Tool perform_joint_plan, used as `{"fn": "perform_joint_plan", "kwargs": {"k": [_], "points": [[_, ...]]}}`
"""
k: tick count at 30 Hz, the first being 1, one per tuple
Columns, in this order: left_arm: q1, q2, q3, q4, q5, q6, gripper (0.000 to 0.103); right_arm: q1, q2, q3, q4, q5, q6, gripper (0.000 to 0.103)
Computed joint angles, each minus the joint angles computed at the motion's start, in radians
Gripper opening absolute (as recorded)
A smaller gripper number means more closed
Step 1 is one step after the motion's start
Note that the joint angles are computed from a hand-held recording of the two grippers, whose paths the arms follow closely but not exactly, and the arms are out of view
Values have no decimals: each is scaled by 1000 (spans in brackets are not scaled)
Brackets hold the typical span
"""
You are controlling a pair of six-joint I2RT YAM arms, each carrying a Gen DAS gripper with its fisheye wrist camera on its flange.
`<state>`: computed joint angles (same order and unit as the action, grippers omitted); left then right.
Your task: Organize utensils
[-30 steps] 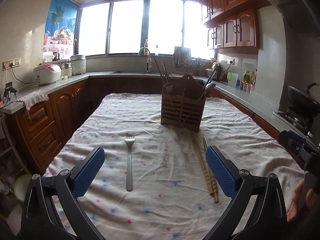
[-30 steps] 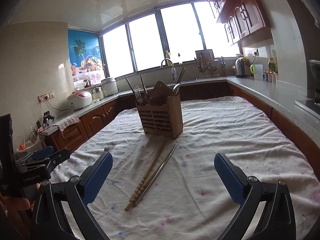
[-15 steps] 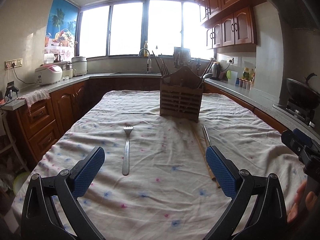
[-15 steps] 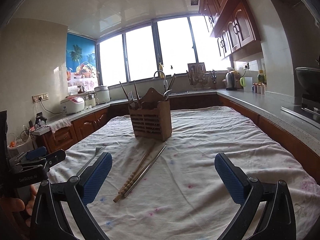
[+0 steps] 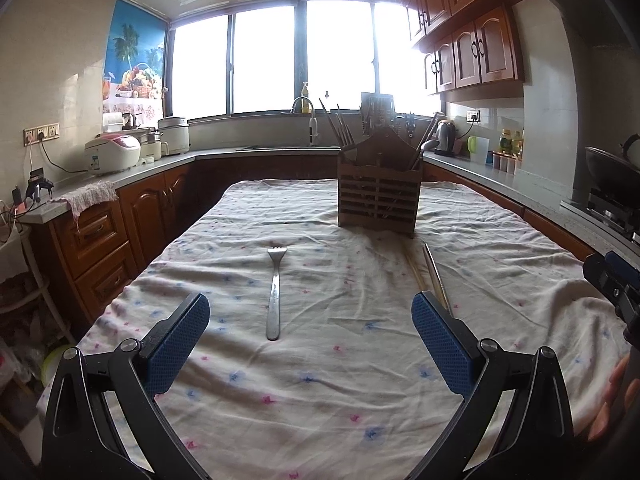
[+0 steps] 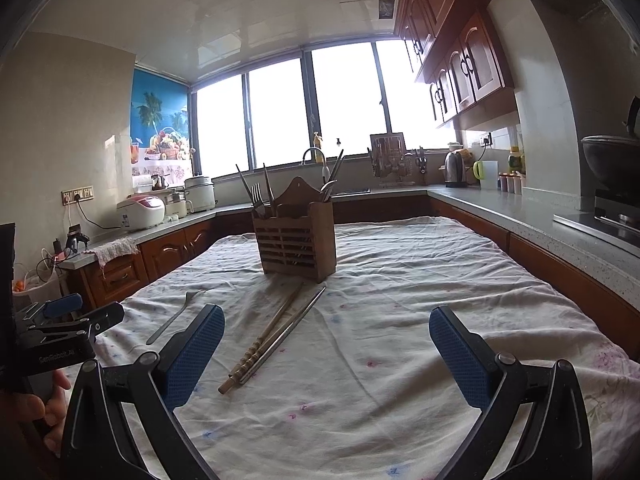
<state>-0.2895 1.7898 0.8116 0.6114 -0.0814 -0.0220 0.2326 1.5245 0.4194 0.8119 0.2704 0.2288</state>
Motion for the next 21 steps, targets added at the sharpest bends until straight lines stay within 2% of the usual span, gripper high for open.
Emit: {"fn": "perform_joint_plan", "kwargs": {"k": [21], "points": [[-22,-42,-9,-10,-28,25,103,-25,-13,-24,20,-20,18,103]]}}
